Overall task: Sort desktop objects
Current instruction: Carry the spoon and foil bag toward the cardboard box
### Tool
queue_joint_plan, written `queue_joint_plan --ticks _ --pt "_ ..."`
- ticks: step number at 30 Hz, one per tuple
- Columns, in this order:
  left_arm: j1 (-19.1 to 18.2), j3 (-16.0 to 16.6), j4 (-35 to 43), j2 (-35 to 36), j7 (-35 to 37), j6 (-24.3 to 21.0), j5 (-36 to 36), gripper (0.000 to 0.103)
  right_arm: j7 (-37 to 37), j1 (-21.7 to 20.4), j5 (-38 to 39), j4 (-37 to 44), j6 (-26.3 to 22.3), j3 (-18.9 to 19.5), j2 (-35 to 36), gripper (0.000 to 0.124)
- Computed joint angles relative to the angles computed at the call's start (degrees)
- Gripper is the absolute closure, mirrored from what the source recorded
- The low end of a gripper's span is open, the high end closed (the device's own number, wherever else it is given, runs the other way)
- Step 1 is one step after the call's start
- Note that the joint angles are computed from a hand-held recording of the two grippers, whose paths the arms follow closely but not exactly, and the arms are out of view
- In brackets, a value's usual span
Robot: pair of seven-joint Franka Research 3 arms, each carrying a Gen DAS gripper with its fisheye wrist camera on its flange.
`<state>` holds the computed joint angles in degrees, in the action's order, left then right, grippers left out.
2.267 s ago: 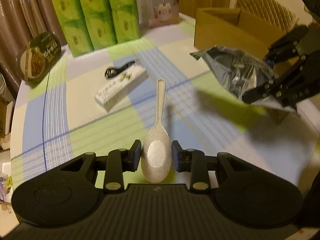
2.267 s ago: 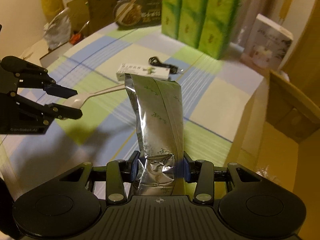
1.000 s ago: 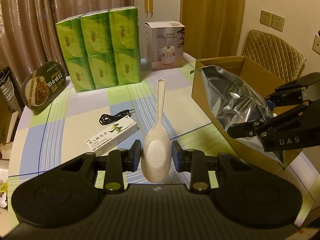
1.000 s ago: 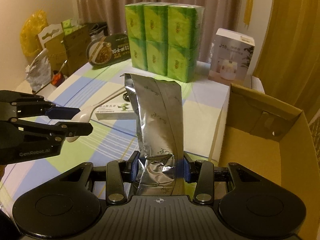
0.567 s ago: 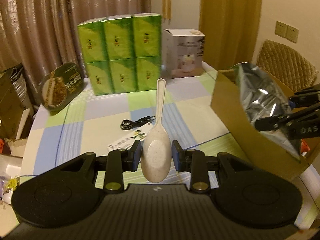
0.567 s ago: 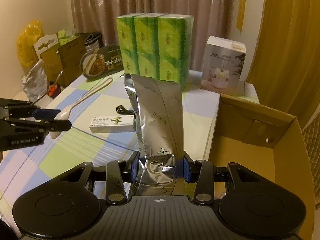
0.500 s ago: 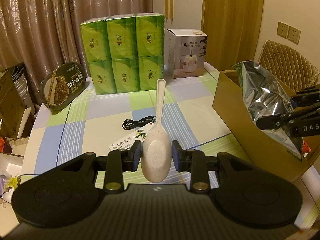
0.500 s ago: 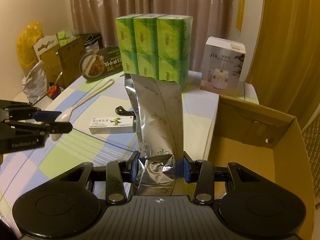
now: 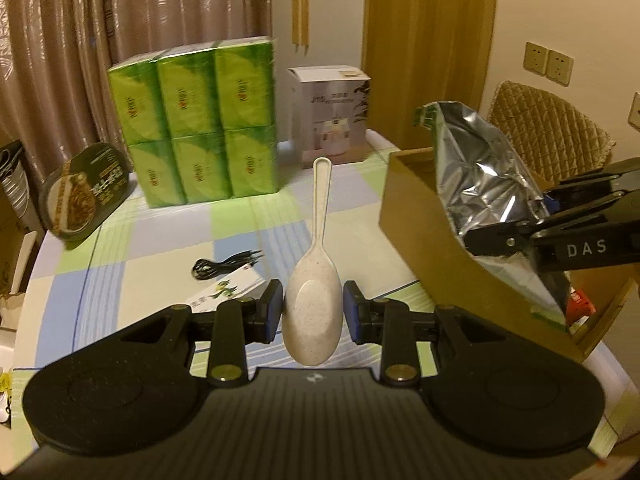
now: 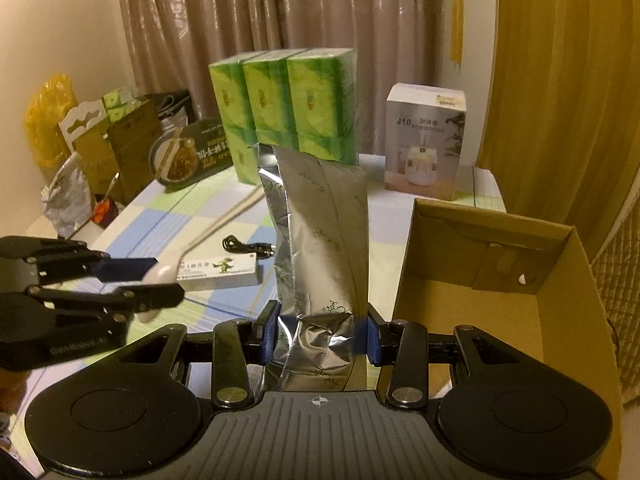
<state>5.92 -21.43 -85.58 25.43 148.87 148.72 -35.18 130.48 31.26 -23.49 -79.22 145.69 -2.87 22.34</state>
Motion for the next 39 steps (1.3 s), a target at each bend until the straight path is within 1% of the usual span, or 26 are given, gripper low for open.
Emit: queue_joint_plan --ticks 8,13,19,28,34,39 --pt "-0.4 -0.5 -0.6 -0.4 0.7 0.1 -0.9 0.076 2.9 -0.2 -0.7 -2.4 2.4 -0.5 -2.1 0.085" --pt "-0.7 -0.7 -0.8 -0.7 0.9 0.1 -1.4 0.076 5.4 -0.1 -3.7 -3.0 2.0 -1.0 -3.4 0.085" --pt "-1.4 -1.2 -0.9 -1.2 1.6 -0.9 -2.8 0.076 7.3 -1.1 -6.4 -5.3 0.4 -0.5 -5.8 0.085" --pt "-3.3 -1.5 -1.3 -1.8 2.0 -2.0 -4.7 0.076 9.7 -4.0 -9.0 -10.9 -1.2 1.3 -10.2 0.085" --pt "-4.7 -1.7 -2.0 -2.4 2.1 -3.2 -5.8 0.076 10.8 -6.3 -10.2 -14.8 -1.6 2.5 -13.0 0.085" --pt "-6.4 -1.6 -1.8 -2.2 0.8 -3.2 -6.0 0.076 11.1 -8.0 -10.5 -17.3 -1.5 3.3 -14.6 0.085"
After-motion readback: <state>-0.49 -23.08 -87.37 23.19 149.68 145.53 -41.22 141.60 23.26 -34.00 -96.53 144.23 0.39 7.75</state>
